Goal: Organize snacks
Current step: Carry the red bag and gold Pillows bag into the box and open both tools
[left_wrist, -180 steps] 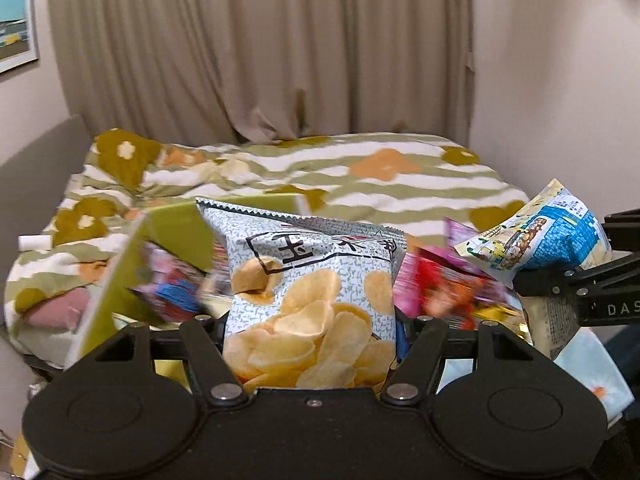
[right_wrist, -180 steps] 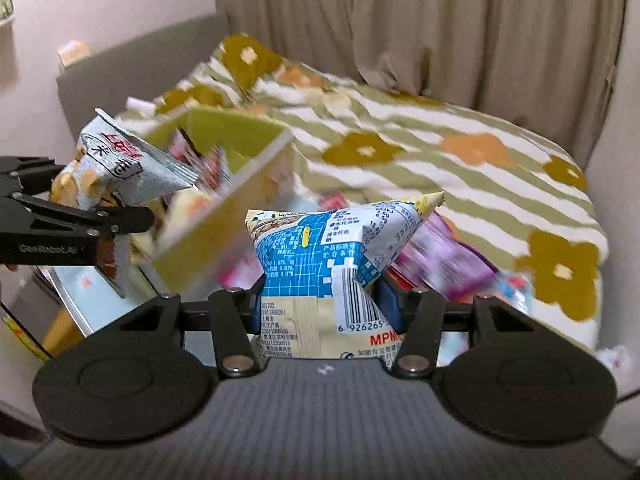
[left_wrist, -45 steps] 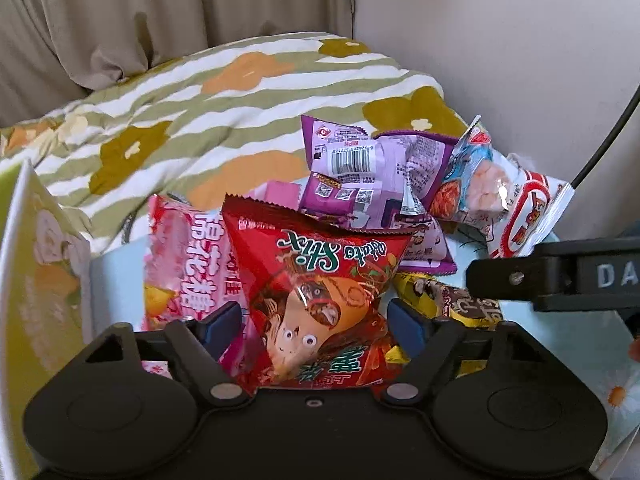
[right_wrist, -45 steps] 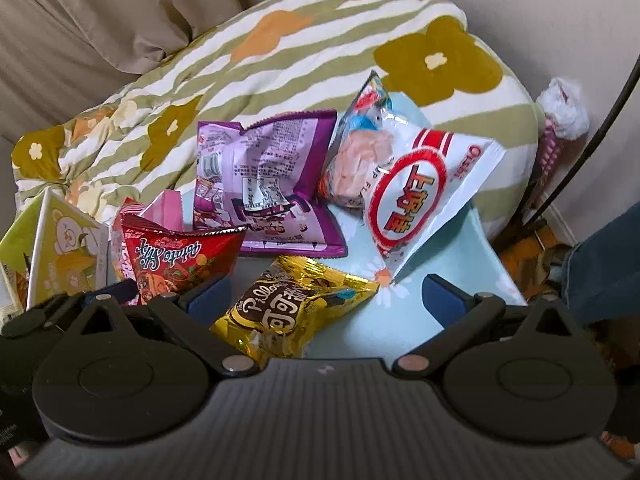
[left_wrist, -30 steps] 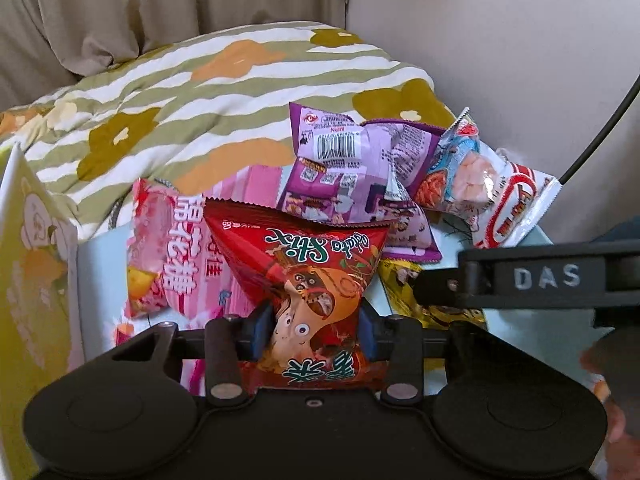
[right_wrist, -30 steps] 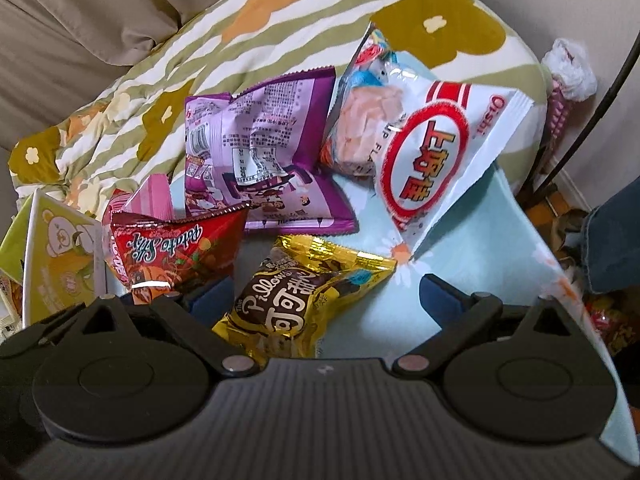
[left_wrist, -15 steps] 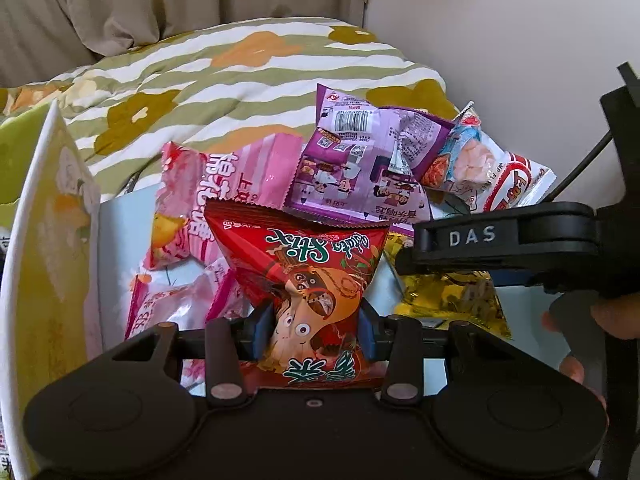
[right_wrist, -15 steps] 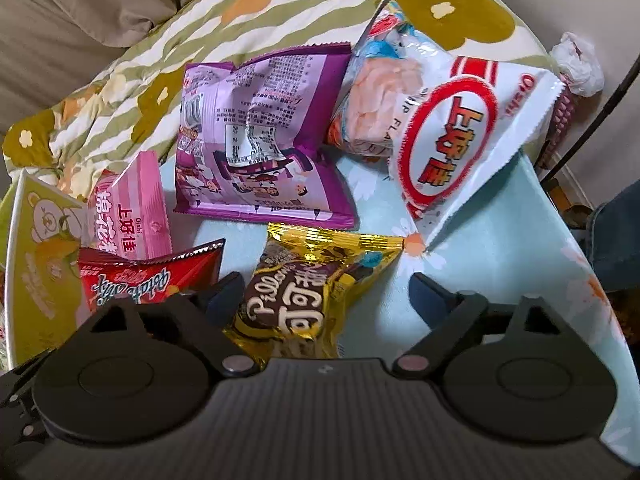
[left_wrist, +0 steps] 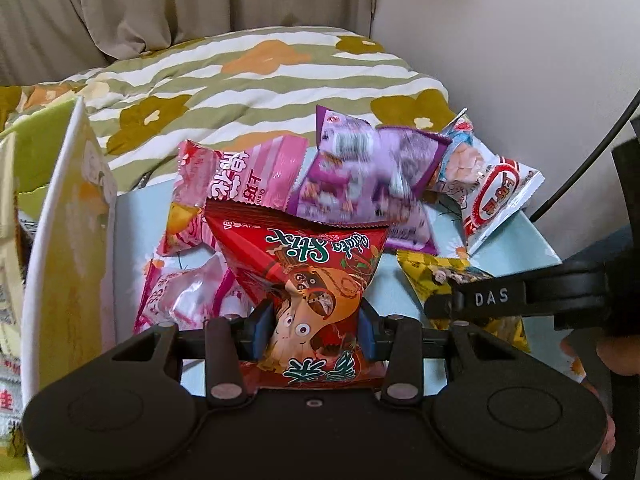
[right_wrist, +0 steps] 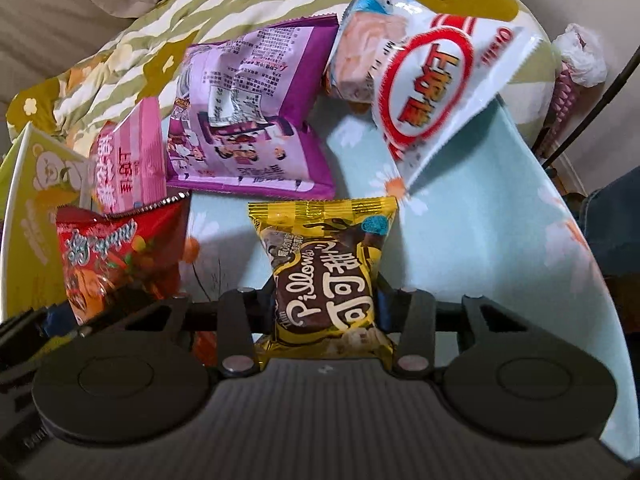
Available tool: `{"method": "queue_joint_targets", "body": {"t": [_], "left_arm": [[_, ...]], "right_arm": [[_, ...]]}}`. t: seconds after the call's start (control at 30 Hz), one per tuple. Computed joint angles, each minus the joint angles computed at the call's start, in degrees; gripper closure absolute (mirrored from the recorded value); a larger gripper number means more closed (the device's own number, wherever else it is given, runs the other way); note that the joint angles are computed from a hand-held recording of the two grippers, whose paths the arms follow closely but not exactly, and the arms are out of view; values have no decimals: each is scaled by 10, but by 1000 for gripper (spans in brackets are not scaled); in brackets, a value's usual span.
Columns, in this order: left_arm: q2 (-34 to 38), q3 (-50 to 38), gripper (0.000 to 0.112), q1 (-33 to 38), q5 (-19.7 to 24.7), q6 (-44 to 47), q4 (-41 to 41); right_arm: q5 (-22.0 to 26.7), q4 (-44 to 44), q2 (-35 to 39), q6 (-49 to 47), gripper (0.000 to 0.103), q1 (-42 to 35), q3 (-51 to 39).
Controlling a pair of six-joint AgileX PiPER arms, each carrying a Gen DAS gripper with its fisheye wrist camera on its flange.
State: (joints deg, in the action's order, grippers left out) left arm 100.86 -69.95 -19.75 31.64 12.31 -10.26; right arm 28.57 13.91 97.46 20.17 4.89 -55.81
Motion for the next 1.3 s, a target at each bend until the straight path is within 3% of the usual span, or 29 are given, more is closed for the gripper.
{"method": "queue_joint_targets", "body": {"t": [0.3,0.6,0.83,0.97,1.07,1.3], "left_arm": [[-70,31,65,-6,-3,-42,20],[-165,37,65,4,-3,-160,93],[-237,39,65,18,-1,-345,249],[-253,18,65,55,15,-394,299],[-239,-17,65,113,21,-345,261],[-142,-139,65,271,38,-86,47]], "right_arm": [[22,2,-82,-30,45,2,27],[57,4,-137,-103,45,22,-53],[58,86,-111,-235,45,45,-144],[74,121,-67,-294,45,68,-225],[90,117,-23,-298,45,94,-302],[127,41,119,-182,45,157,-516]]}}
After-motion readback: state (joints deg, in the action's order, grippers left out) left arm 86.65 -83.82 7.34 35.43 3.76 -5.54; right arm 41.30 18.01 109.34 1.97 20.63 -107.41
